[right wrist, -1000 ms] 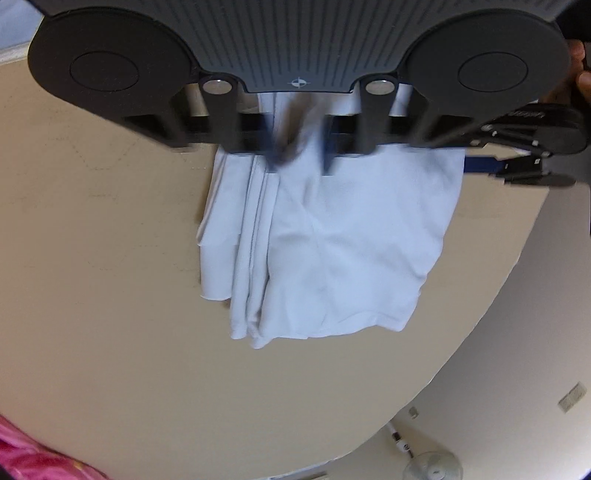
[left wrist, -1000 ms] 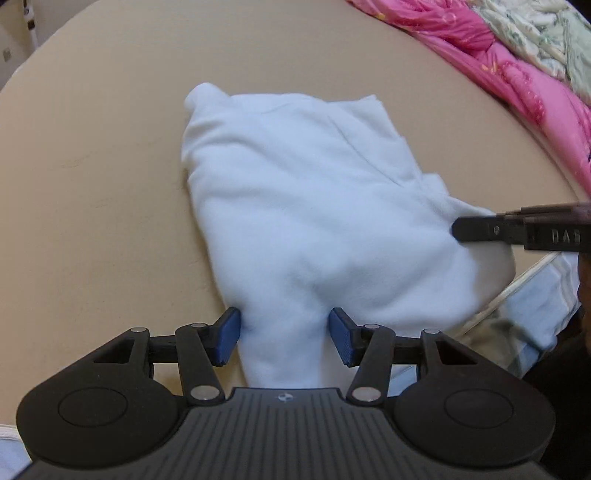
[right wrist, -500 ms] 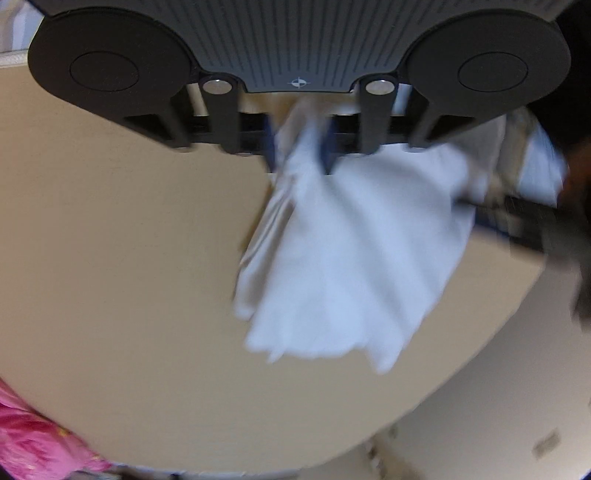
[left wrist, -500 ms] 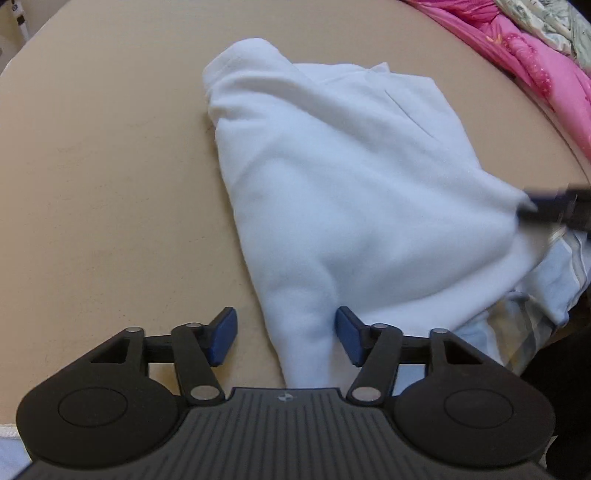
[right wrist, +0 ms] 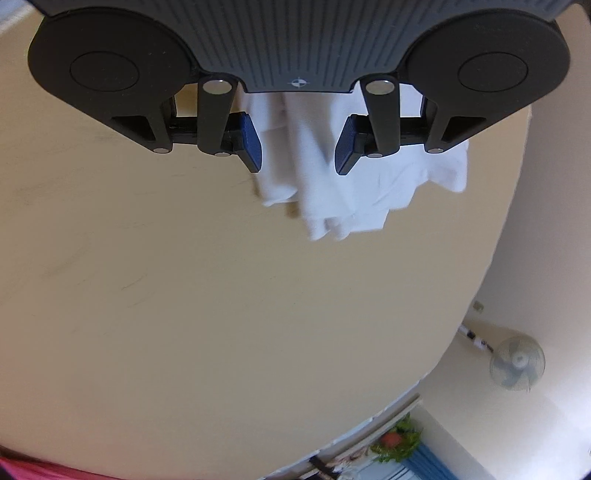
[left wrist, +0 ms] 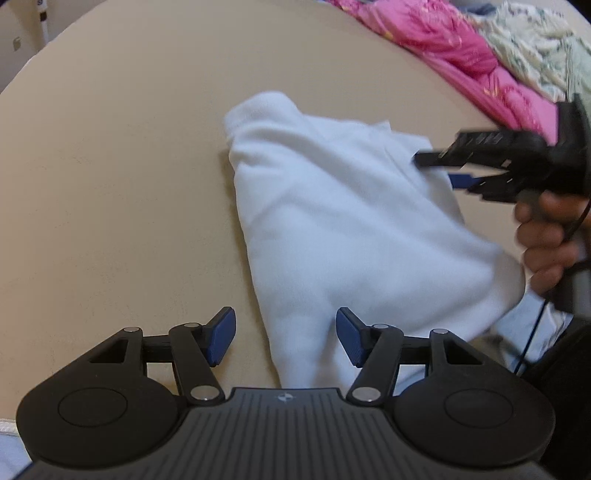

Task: Fold small clothes

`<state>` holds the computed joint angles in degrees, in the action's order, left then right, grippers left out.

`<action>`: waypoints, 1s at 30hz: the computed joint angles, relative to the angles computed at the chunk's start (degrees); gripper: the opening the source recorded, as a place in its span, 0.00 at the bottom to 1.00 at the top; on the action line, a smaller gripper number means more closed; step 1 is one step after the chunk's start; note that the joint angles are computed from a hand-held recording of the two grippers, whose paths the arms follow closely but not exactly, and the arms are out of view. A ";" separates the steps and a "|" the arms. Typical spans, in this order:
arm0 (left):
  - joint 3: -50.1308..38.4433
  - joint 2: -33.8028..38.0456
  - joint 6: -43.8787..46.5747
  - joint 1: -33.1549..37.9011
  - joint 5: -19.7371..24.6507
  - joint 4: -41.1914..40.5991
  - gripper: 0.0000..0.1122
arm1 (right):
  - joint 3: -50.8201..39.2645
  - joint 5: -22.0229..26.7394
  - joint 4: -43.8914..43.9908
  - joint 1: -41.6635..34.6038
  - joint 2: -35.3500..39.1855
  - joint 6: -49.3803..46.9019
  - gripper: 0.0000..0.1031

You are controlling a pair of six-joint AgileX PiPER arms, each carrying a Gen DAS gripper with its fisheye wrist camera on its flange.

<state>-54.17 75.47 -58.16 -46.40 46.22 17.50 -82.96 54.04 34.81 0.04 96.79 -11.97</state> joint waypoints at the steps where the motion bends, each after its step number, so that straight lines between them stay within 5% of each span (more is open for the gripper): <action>1: 0.00 -0.26 -0.60 -0.08 -0.13 0.52 0.59 | 0.55 -1.36 -1.67 1.75 -0.21 -0.50 0.29; 2: -0.62 0.29 -1.17 -0.17 -0.43 1.09 0.59 | 2.45 -4.33 -2.82 3.16 -0.92 -1.72 0.03; 7: -2.11 2.03 -3.33 -0.98 -3.08 3.56 0.59 | 10.25 -19.44 -0.22 2.83 -7.56 -0.10 0.04; 9: -3.14 4.03 -1.62 -0.81 -2.71 2.65 0.59 | 8.57 -18.23 -10.19 4.14 -5.91 6.39 0.08; 12: -4.94 7.90 1.20 -0.04 -0.13 -0.05 0.62 | 5.01 -10.22 -15.87 4.97 -2.67 9.94 0.10; 16: -3.52 4.19 -0.33 0.17 -0.11 0.63 0.61 | 10.91 -16.19 -14.59 4.73 -10.91 4.19 0.31; 18: -1.97 1.74 -1.81 0.14 -0.85 1.31 0.61 | 12.88 -13.04 -3.63 0.77 -14.56 -7.01 0.36; 21: -0.36 -0.69 -2.07 1.54 -2.37 0.07 0.61 | 11.69 2.22 6.87 -7.15 -16.29 -22.97 0.36; 25: -0.50 1.69 0.82 3.31 -1.76 -4.28 0.63 | 10.78 11.00 -4.93 -5.82 -15.05 -27.17 0.37; 27: -1.60 4.54 3.61 3.41 1.21 -6.80 0.69 | 10.78 13.61 -12.74 -4.02 -12.41 -24.88 0.55; 30: -2.03 4.12 3.09 3.37 1.94 -5.99 0.71 | 10.10 15.79 -11.16 -6.35 -12.08 -26.20 0.55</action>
